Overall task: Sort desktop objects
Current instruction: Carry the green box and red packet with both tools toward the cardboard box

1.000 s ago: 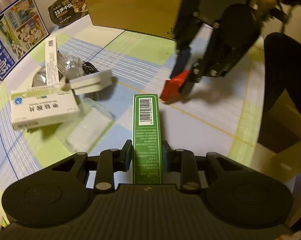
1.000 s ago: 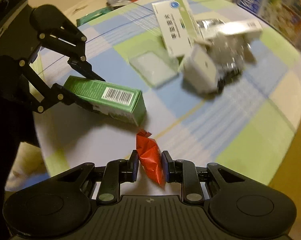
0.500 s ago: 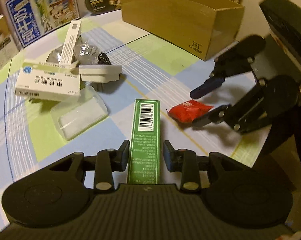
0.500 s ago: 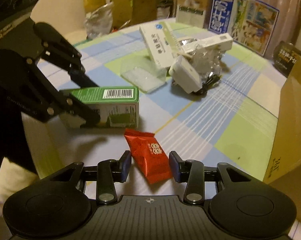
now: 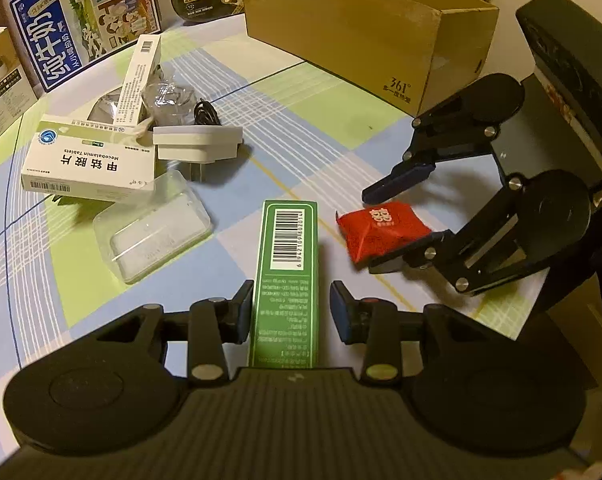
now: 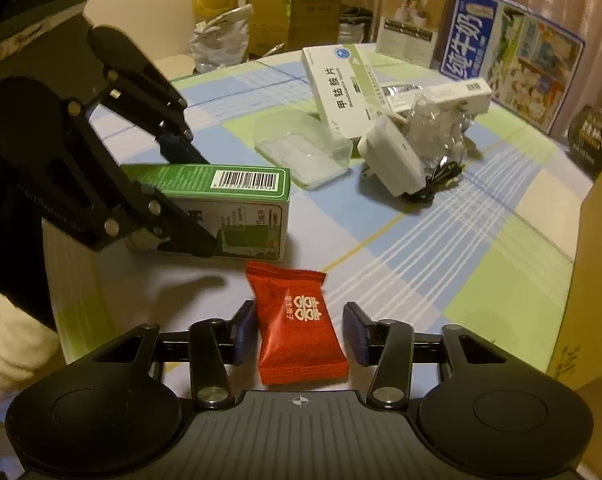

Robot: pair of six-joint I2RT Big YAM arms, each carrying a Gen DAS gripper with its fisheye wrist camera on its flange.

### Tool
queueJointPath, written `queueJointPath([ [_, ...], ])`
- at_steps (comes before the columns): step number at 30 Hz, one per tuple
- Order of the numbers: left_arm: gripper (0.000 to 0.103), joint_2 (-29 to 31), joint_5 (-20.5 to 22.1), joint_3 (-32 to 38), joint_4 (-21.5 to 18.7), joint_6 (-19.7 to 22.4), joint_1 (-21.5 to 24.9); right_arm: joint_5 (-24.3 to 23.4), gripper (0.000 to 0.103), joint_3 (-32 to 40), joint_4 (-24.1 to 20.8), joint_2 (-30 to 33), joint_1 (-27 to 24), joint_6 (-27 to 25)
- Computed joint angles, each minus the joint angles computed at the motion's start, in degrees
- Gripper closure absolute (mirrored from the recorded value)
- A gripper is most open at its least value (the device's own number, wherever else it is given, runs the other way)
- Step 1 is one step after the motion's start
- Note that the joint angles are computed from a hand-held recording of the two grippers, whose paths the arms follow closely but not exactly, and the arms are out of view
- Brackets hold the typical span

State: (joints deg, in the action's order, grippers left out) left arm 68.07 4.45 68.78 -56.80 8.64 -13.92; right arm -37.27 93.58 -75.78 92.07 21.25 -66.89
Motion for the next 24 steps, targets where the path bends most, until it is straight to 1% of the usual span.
queueJointPath([
  [2, 0.07, 0.19, -0.33, 0.12, -0.26, -0.58, -0.24, 0.3, 0.07, -0.38, 0.31, -0.47, -0.05, 0.48],
  [5, 0.078, 0.19, -1.25, 0.16, -0.54, -2.26, -0.48, 0.34, 0.072, -0.84, 0.1, -1.21, -0.46, 1.32],
  [9, 0.078, -0.1, -2.4, 0.45, -1.7, -4.52, -1.02, -0.64, 0.073, -2.34, 1.61, -3.25, -1.64, 5.57],
  [16, 0.078, -1.75, -4.53, 1.18, -2.23, -9.0, -3.18, -2.84, 0.073, -4.96, 5.01, -8.03, -4.73, 15.95],
  [21, 0.078, -1.7, -6.88, 3.76, -1.66, -11.33, -6.49, -3.63, 0.073, -4.36, 5.8, -9.95, -7.68, 19.78],
  [24, 0.078, -0.8, -8.57, 5.53, -1.35, -11.54, -8.62, -3.65, 0.073, -4.07, 6.27, -10.56, -9.61, 20.63],
])
